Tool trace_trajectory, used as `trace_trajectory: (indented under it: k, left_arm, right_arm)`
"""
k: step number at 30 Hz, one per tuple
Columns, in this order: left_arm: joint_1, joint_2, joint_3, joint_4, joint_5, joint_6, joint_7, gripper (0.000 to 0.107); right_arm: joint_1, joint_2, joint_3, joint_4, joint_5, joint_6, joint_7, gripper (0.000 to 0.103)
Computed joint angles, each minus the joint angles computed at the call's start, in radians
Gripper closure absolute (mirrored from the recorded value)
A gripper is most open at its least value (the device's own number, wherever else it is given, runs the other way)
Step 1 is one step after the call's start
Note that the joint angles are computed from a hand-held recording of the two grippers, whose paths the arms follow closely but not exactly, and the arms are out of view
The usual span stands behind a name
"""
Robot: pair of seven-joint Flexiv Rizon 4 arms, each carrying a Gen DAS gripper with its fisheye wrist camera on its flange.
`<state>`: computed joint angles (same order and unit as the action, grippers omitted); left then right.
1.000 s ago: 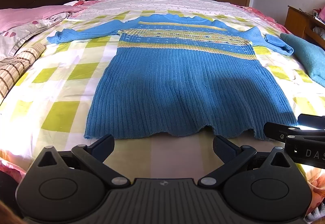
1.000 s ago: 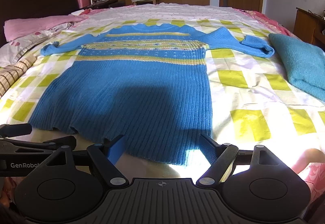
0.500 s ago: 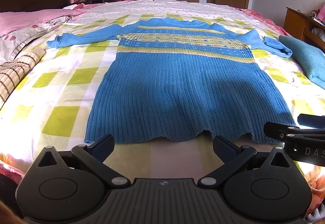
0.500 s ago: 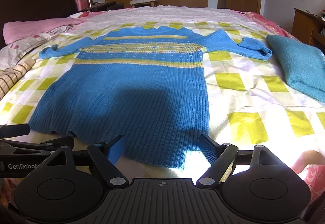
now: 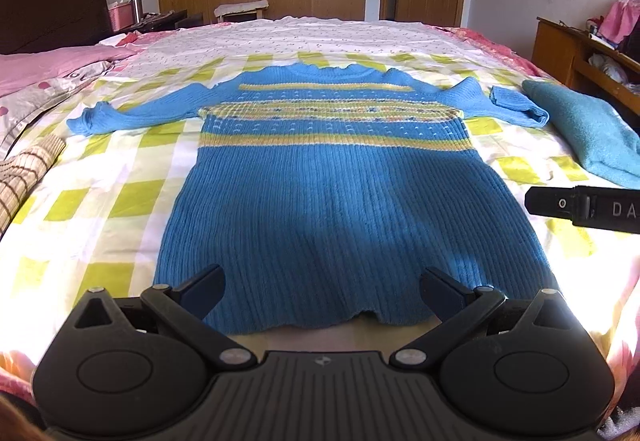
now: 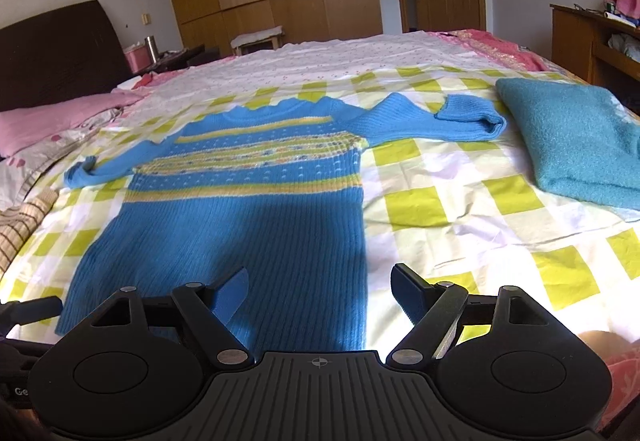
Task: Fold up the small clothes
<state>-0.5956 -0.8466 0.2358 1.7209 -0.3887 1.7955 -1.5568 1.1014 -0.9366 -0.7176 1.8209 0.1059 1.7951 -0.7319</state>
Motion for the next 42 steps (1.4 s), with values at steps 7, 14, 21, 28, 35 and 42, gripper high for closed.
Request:
trace_trajectory:
  k: [7, 14, 21, 28, 35, 42]
  left_arm:
    - [0.069, -0.04, -0.073, -0.13, 0.042, -0.038, 0.037, 0.004]
    - [0.116, -0.119, -0.118, -0.303, 0.081, -0.127, 0.029, 0.004]
    - [0.148, -0.211, -0.135, -0.474, 0.13, -0.177, 0.008, 0.004]
    - [0.168, -0.309, -0.138, -0.664, 0.171, -0.262, -0.005, 0.004]
    - [0.221, -0.333, -0.237, -0.709, 0.205, -0.313, 0.025, 0.004]
    - [0.248, -0.299, -0.285, -0.637, 0.206, -0.297, 0.05, 0.004]
  right_arm:
    - [-0.034, -0.072, -0.109, -0.066, -0.004, -0.046, 0.059, 0.029]
    - [-0.143, -0.149, -0.14, -0.198, -0.094, -0.11, 0.102, 0.037]
    - [-0.264, -0.255, -0.171, -0.38, -0.224, -0.177, 0.127, 0.042]
    - [-0.418, -0.336, -0.139, -0.614, -0.403, -0.289, 0.141, 0.055]
    - [-0.538, -0.379, -0.065, -0.771, -0.588, -0.338, 0.065, 0.055]
    - [-0.627, -0.416, 0.029, -0.911, -0.736, -0.435, -0.016, 0.055]
